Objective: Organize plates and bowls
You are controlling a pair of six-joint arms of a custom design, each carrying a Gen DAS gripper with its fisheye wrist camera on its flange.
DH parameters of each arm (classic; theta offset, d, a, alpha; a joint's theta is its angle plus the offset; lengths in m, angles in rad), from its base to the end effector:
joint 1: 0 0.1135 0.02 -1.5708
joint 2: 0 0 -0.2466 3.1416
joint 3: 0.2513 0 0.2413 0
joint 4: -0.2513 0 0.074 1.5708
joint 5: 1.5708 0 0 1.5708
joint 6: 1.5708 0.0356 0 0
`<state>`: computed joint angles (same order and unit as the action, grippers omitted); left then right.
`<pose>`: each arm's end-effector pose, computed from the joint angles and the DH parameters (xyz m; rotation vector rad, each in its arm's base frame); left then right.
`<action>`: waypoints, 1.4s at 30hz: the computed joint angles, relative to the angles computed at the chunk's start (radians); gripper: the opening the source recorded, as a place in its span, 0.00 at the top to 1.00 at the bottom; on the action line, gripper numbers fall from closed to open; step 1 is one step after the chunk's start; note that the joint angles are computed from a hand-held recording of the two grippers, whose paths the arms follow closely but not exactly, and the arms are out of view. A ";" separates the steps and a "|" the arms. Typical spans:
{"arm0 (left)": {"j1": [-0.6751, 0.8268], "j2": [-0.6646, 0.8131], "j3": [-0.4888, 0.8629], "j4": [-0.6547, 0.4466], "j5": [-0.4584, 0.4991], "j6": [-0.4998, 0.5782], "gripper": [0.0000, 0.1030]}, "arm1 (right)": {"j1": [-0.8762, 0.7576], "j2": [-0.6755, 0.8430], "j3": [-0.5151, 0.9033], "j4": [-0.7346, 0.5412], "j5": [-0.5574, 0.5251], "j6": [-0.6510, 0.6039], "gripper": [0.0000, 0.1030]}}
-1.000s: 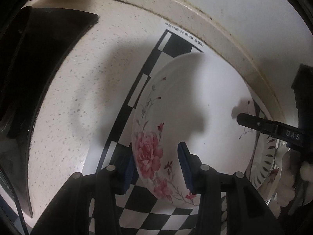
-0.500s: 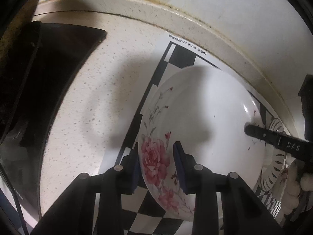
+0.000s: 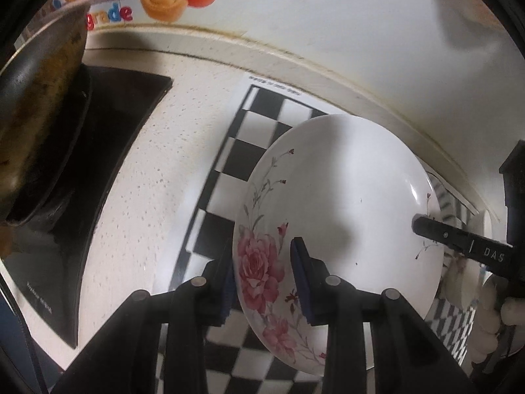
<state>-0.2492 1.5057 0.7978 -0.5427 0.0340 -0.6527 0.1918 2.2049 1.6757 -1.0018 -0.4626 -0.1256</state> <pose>0.2469 -0.0641 0.1492 -0.5650 2.8016 -0.2449 0.3919 0.0923 0.1402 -0.4936 2.9942 0.7163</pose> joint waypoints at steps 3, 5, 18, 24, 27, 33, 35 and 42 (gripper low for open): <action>-0.061 -0.072 0.018 -0.064 -0.015 -0.034 0.72 | -0.058 -0.134 -0.133 -0.006 -0.019 -0.044 0.87; -0.088 -0.104 0.034 -0.102 -0.023 -0.044 0.72 | -0.085 -0.203 -0.198 -0.012 -0.027 -0.063 0.87; -0.446 -0.126 0.177 -0.239 -0.130 -0.216 0.72 | -0.452 -0.599 -0.494 -0.224 -0.065 -0.337 0.87; -0.570 -0.029 0.195 -0.199 -0.124 -0.286 0.72 | -0.679 -0.647 -0.558 -0.311 -0.018 -0.541 0.87; -0.633 0.025 0.199 -0.182 -0.111 -0.328 0.72 | -0.790 -0.644 -0.607 -0.315 0.016 -0.629 0.87; -0.705 0.147 0.193 -0.134 -0.058 -0.370 0.72 | -0.912 -0.610 -0.700 -0.259 0.091 -0.713 0.87; -0.731 0.191 0.203 -0.127 -0.041 -0.384 0.72 | -0.944 -0.589 -0.723 -0.232 0.112 -0.734 0.87; -0.759 0.304 0.254 -0.135 0.009 -0.381 0.72 | -1.010 -0.537 -0.769 -0.158 0.177 -0.787 0.87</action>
